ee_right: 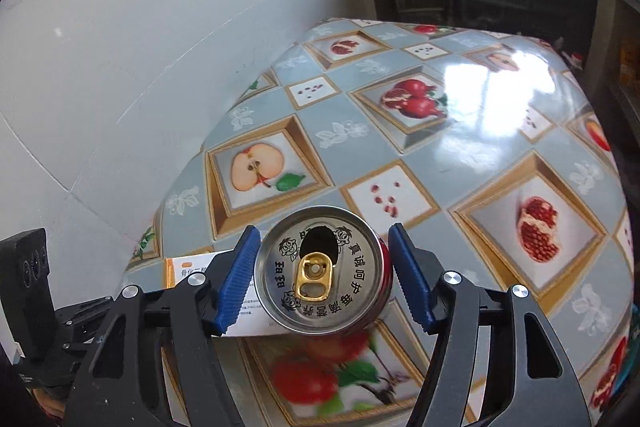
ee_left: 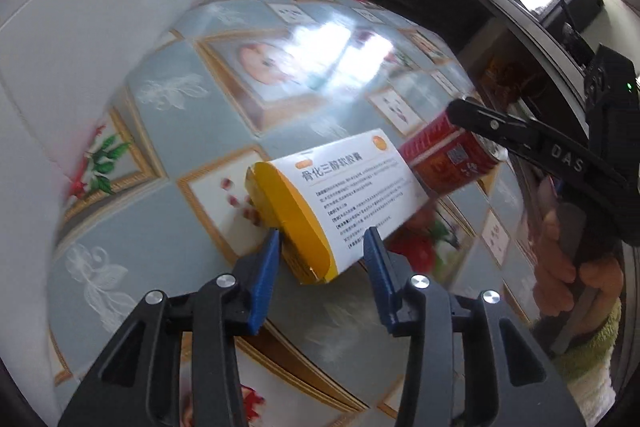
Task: Collect trash
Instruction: 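Grasp the red drink can with the right gripper while the left gripper grasps the medicine box, then lift the red can and white-orange medicine box off the table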
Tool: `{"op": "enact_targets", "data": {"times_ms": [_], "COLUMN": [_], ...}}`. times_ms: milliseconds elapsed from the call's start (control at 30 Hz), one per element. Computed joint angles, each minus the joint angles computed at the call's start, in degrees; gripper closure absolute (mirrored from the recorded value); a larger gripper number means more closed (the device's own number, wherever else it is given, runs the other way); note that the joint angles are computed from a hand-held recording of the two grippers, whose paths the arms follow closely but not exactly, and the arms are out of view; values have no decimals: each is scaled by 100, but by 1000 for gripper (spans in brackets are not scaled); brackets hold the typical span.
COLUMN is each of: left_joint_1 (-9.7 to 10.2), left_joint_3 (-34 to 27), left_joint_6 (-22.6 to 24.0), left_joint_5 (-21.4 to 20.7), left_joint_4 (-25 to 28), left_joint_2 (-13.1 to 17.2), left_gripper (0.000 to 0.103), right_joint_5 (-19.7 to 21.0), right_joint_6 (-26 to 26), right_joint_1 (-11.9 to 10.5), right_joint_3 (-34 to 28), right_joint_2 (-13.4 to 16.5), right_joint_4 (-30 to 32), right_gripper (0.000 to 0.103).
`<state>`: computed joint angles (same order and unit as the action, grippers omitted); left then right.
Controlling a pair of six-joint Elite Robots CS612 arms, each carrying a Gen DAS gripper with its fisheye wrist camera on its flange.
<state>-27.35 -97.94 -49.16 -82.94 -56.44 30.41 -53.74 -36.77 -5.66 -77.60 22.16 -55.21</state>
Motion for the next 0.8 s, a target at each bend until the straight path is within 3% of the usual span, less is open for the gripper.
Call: {"op": "enact_targets", "data": {"times_ms": [67, 167, 233, 333, 400, 600, 800], "left_joint_1": [-57, -92, -138, -310, -319, -271, -135], "left_joint_3": [51, 153, 226, 267, 294, 818, 1283], "left_joint_6": [307, 840, 1199, 1816, 1965, 1659, 1740], "left_joint_5": [-578, -1769, -2135, -1589, -1398, -327, -303], "left_joint_4": [-201, -544, -570, -504, -629, -554, -202], "left_joint_2": [0, 18, -31, -180, -217, -424, -482], "left_gripper": [58, 49, 35, 22, 17, 13, 13], "right_joint_5": [-17, 146, 86, 70, 132, -24, -414], "right_joint_6": [-68, -251, -201, -18, 126, 439, 507], "right_joint_1": [-133, -347, -444, -546, -580, -516, -507], "right_joint_3": [-110, -161, -243, -361, -393, -464, -597], "right_joint_2": [34, 6, 28, 76, 102, 195, 292], "right_joint_4": [29, 371, 404, 362, 362, 202, 53], "right_gripper": [41, 41, 41, 41, 40, 39, 39]}}
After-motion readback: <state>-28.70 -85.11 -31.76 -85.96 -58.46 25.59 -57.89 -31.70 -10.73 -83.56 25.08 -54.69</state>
